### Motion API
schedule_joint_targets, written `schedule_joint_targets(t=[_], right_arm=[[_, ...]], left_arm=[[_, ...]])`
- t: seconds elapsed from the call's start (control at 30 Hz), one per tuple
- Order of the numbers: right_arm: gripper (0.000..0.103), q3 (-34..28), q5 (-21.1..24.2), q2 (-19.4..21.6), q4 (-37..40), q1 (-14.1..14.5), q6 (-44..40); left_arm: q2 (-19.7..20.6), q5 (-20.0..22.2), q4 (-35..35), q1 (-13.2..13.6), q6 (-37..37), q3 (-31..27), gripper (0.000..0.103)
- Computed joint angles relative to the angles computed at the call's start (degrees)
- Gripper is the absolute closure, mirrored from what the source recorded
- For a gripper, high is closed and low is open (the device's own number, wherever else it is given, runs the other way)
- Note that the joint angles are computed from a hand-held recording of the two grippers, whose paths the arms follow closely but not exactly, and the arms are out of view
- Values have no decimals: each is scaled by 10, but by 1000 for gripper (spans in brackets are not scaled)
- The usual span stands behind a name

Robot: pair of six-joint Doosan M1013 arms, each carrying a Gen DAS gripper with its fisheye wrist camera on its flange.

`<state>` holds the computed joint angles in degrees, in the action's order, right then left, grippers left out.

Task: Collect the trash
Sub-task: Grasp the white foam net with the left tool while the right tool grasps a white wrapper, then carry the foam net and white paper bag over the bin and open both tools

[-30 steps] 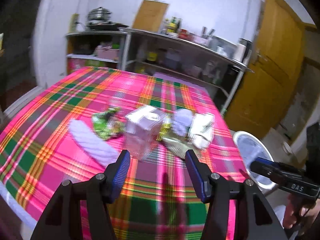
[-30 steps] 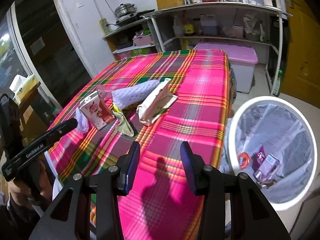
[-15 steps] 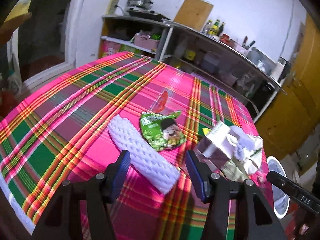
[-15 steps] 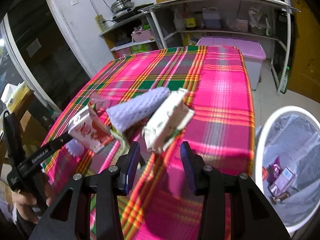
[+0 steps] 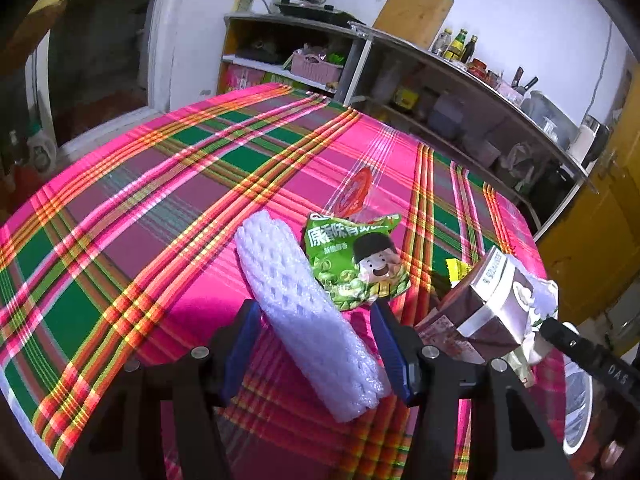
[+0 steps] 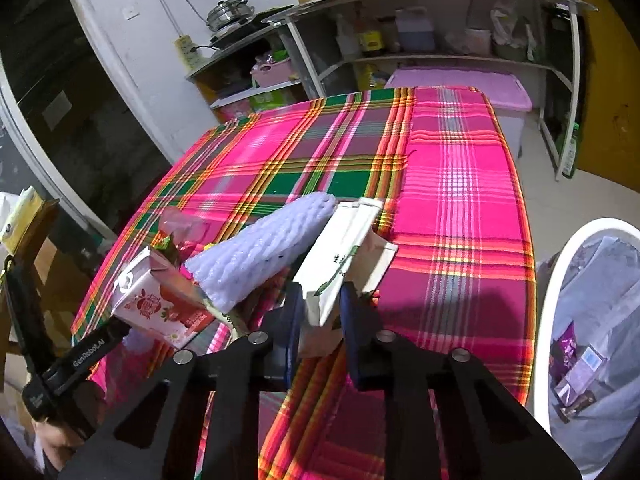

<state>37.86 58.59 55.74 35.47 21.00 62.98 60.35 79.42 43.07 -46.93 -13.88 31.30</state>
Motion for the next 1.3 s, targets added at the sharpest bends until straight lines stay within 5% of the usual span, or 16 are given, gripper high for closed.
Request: schedule_joint_targets(t=[0.23, 0.4, 0.83, 1.3], right_arm=[[91, 20, -2, -10, 18, -4, -21], [98, 43, -8, -24, 29, -7, -38], [98, 122, -48, -70, 57, -23, -73], [98, 216, -102, -134, 103, -44, -140]], left_arm=[[9, 19, -1, -4, 27, -18, 76], [3, 22, 11, -12, 25, -9, 78], [-5, 28, 48, -34, 30, -12, 79], [39, 22, 87, -57, 117, -123, 79]])
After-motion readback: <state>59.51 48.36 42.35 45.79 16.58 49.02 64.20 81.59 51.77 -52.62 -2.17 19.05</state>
